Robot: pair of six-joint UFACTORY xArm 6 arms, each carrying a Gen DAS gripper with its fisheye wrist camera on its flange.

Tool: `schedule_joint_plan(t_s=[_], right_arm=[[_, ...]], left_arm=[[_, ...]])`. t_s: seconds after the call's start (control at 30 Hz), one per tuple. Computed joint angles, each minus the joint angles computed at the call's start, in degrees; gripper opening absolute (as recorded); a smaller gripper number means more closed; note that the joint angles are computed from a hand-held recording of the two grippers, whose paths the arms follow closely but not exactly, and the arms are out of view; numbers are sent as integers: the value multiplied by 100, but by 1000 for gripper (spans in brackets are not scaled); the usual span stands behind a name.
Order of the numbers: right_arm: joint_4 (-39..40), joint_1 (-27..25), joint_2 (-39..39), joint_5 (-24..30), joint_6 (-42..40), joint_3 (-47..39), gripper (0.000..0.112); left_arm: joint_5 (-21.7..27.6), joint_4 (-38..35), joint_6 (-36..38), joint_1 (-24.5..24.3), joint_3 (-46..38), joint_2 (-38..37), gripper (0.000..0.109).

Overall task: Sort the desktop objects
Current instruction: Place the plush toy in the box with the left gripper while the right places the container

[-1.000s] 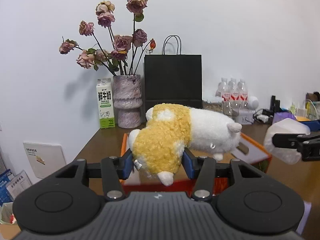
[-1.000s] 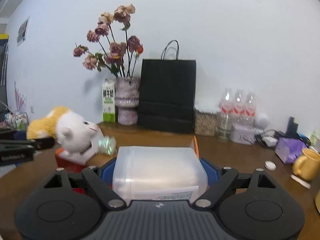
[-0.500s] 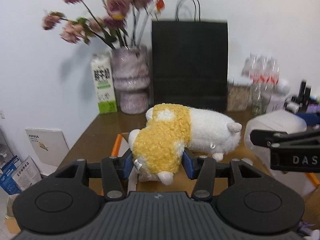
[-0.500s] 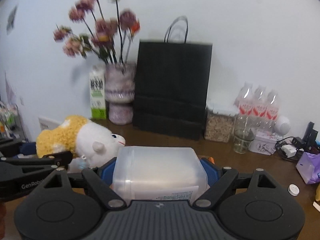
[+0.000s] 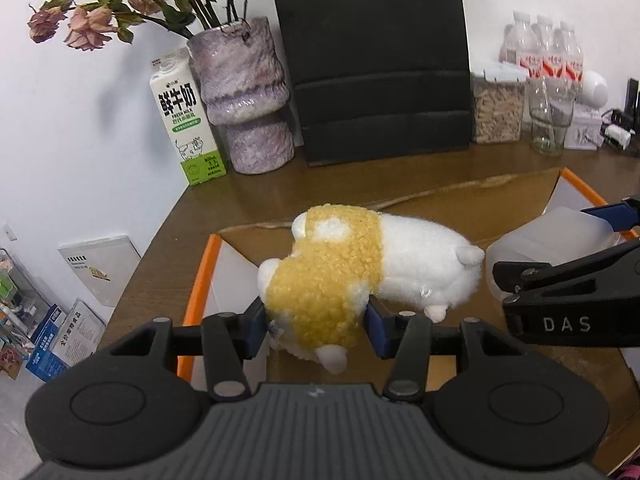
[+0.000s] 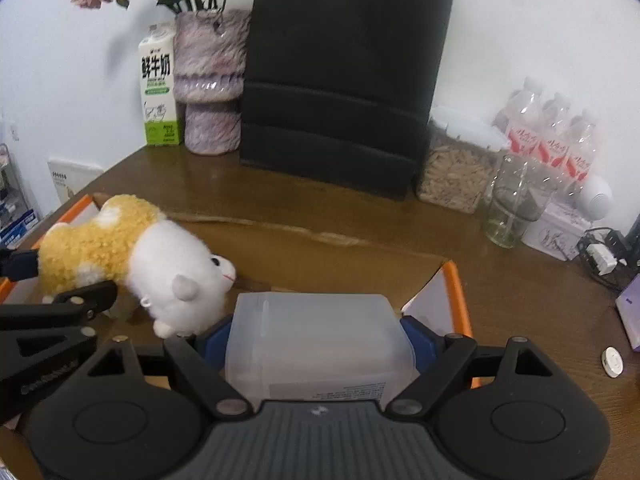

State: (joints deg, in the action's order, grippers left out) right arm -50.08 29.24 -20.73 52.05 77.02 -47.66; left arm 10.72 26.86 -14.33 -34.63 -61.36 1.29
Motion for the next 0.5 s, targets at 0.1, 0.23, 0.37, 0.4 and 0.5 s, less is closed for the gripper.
schedule_joint_plan(t_s=[0.1, 0.23, 0.37, 0.4, 0.5], right_arm=[[112, 33, 85, -6, -69, -44, 86], [102, 141, 89, 221, -41, -107, 86], [159, 155, -181, 186, 52, 48, 94], [137, 179, -266, 188, 110, 98, 96], [106, 275, -492, 255, 264, 217, 103]], left_arm=[[-31, 18, 54, -28, 25, -3, 52], [-219, 356, -258, 45, 106, -80, 66], [-382, 1118, -1053, 209, 179, -247, 86], [-395, 1275, -1227, 246, 186, -290, 93], [-432, 1711, -1770, 358, 267, -452, 103]])
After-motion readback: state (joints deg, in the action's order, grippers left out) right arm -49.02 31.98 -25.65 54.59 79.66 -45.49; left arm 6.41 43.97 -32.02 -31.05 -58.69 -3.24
